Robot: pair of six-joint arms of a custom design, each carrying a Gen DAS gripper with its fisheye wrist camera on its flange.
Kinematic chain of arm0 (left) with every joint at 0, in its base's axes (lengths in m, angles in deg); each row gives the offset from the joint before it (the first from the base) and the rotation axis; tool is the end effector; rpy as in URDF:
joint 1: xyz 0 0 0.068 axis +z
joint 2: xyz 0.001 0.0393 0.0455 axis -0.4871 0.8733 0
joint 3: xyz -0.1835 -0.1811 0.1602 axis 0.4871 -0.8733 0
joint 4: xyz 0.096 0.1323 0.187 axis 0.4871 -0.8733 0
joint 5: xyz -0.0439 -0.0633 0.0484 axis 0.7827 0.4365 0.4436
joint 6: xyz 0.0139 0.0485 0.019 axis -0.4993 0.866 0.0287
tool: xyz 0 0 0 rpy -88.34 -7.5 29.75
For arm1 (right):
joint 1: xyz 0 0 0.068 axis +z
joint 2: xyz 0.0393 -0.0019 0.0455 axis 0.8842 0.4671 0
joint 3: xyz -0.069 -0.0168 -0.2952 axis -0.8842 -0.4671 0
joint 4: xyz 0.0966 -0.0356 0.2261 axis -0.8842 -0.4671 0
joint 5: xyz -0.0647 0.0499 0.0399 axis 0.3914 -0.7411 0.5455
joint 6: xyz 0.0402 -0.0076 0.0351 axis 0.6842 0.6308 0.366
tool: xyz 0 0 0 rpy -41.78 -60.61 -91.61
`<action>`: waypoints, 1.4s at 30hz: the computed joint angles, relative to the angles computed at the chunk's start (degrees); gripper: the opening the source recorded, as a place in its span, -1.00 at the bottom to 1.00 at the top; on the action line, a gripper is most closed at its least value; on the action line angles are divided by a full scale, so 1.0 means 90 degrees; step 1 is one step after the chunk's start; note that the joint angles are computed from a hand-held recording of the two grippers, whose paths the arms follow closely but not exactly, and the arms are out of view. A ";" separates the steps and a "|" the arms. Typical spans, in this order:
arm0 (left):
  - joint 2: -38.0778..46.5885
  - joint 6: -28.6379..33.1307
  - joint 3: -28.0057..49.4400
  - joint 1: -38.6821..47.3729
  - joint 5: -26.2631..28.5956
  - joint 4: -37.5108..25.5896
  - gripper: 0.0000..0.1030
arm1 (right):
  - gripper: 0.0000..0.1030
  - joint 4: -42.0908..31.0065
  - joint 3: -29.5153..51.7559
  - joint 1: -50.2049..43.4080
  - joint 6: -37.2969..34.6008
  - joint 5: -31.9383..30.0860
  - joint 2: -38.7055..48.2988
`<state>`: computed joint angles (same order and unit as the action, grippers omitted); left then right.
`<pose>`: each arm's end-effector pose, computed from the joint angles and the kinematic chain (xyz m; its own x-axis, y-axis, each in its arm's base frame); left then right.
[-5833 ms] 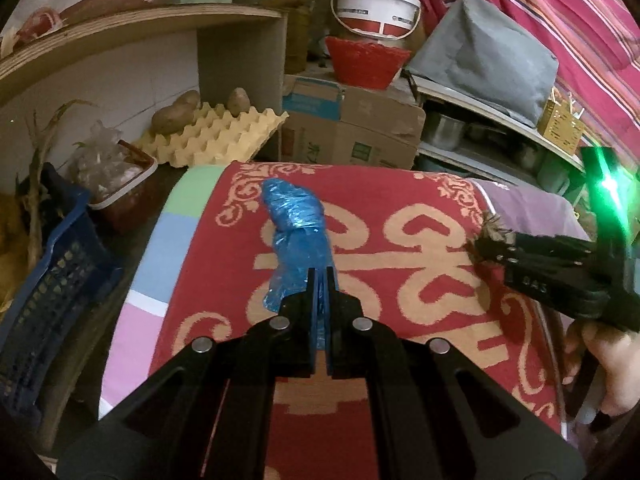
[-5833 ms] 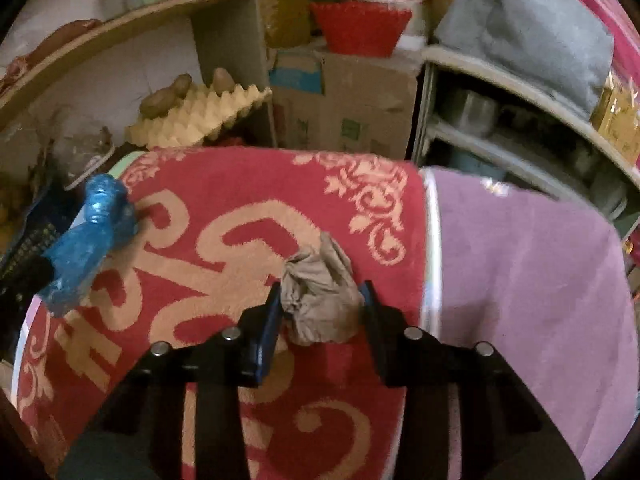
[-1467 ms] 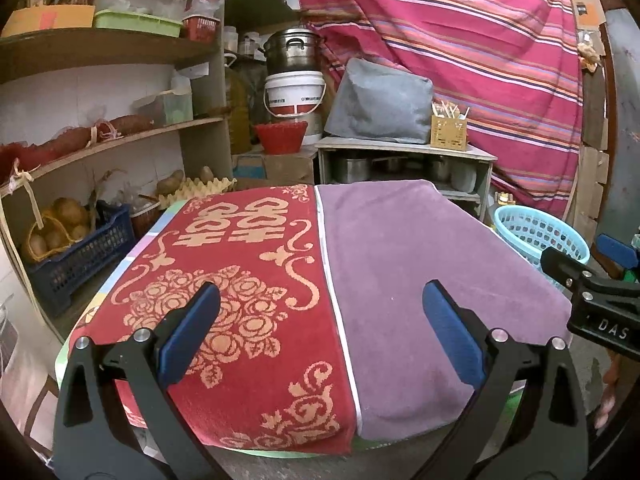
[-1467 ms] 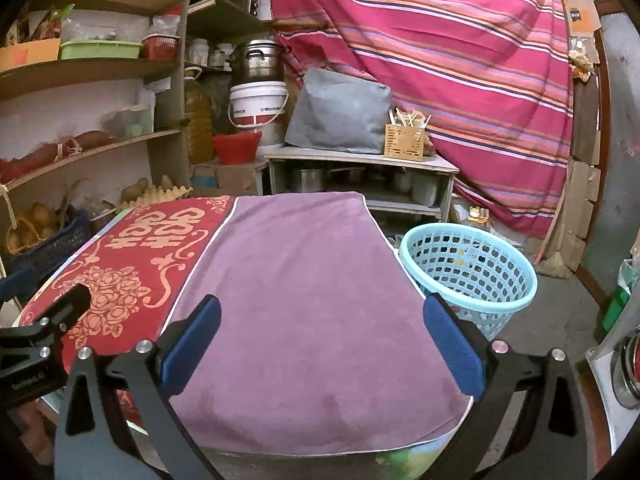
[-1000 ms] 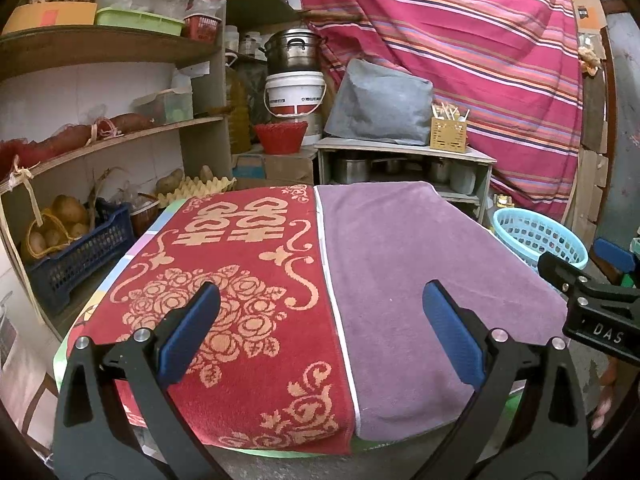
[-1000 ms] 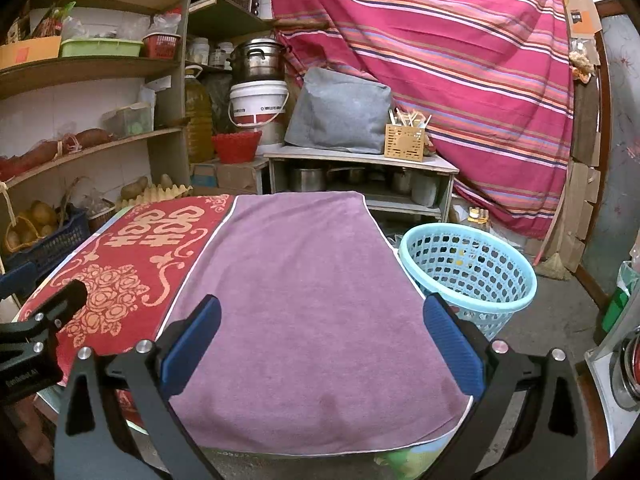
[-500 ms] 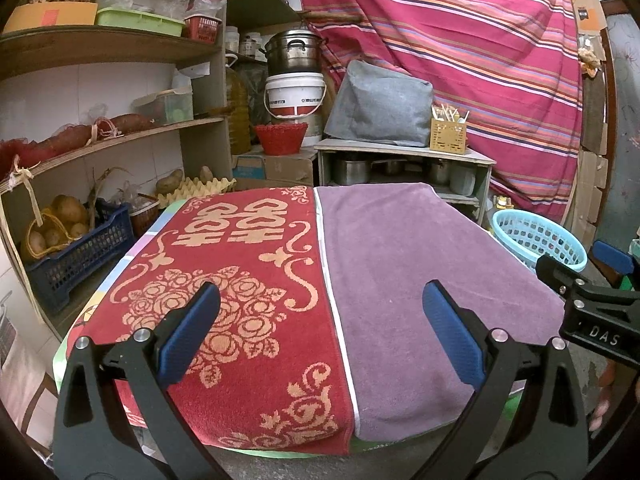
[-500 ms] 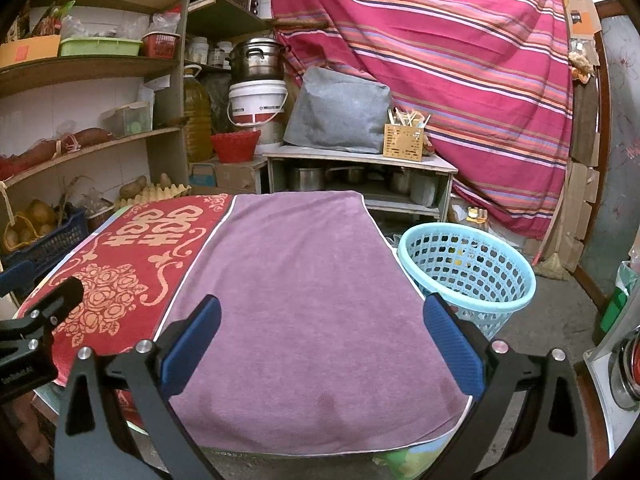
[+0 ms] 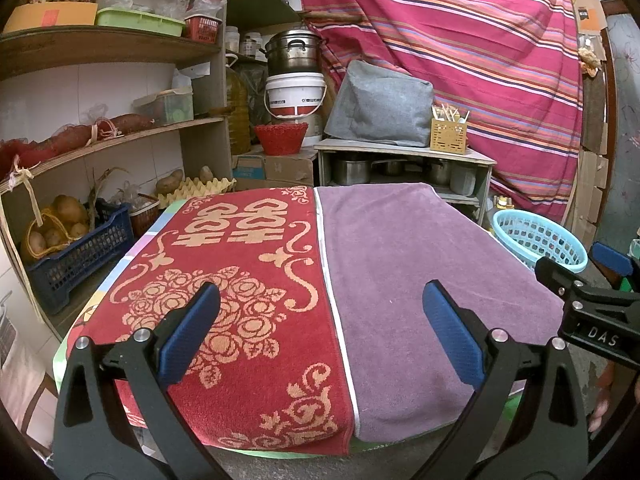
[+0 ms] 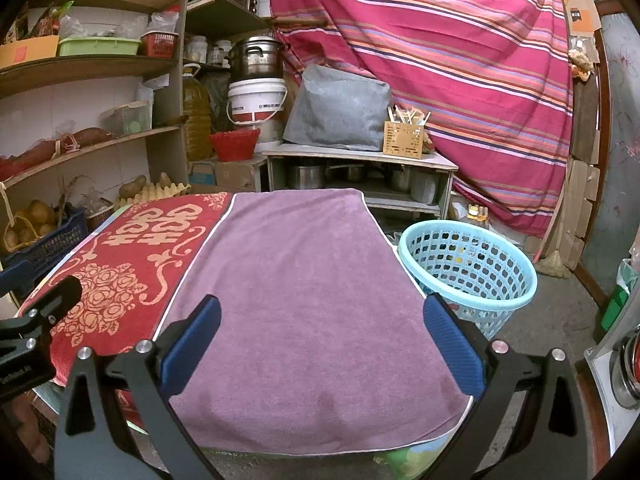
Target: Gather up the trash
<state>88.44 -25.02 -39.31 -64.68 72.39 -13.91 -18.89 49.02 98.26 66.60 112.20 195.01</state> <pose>0.2728 -0.1830 0.0882 -0.3847 0.1474 -0.9112 0.3197 0.9473 0.0183 0.2169 0.1253 0.0987 -0.4218 0.1432 -0.8953 0.3394 0.9406 -0.0094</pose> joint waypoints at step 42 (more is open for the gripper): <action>-0.0105 0.0043 -0.0008 -0.0008 -0.0088 -0.0008 0.90 | 0.91 0.0281 -0.0111 -0.0068 -0.0067 -0.0006 0.0134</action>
